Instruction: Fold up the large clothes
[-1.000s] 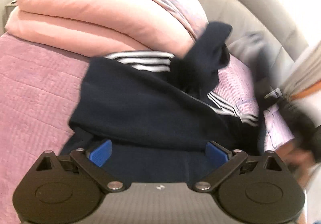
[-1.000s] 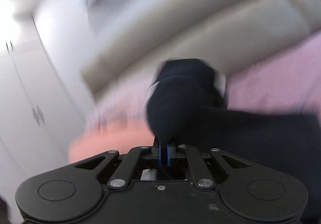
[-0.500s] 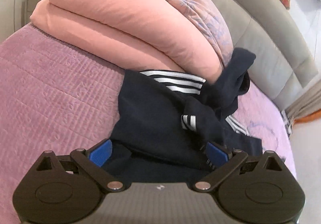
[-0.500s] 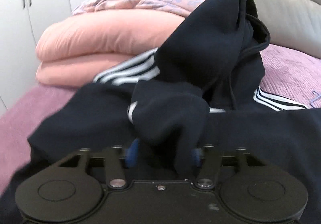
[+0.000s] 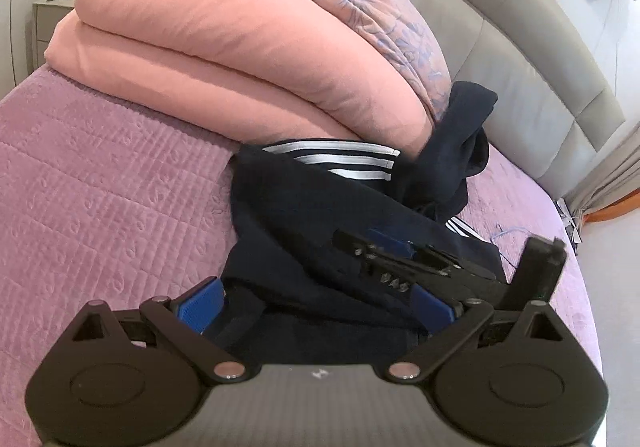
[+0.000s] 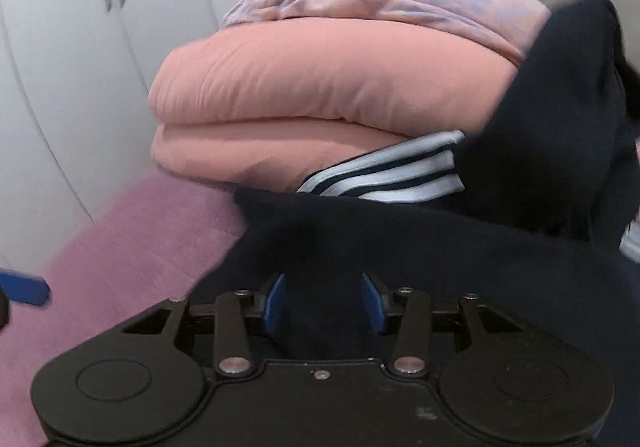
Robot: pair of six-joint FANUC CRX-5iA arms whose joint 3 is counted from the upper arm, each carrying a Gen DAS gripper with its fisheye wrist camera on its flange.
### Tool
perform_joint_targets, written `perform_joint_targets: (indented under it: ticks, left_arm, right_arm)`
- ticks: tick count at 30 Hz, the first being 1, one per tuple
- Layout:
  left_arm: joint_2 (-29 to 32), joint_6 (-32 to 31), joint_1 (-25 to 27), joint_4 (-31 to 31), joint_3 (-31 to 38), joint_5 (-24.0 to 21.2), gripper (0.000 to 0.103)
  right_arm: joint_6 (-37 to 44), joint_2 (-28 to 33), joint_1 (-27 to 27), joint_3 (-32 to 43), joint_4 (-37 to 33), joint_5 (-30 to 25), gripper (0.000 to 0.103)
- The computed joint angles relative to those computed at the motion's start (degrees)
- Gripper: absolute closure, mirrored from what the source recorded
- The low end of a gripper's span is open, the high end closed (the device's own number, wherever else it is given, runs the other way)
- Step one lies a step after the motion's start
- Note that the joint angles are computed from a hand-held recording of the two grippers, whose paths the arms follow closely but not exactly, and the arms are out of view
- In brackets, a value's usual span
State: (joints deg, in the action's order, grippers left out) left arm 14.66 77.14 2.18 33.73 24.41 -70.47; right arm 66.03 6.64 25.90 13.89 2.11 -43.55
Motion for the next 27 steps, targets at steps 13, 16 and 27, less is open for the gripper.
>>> perform_joint_targets:
  ticks: [13,16,27]
  left_arm:
    - [0.5,0.6,-1.0,-3.9,1.4,-0.5,0.002]
    - [1.2,0.3,-1.5,-4.2,2.0,-1.7,0.002]
    - [3.3,-1.3,-3.2,-2.4,2.2,-4.6,0.002]
  right_arm:
    - [7.4,8.5,-1.3,11.8,-4.2,-13.6,0.035]
    - [7.5,6.7,-3.3,12.4,-4.8,-11.9,0.031]
    - [-13.7,19.5,-15.6,35.6,4.8,-12.9,0.026]
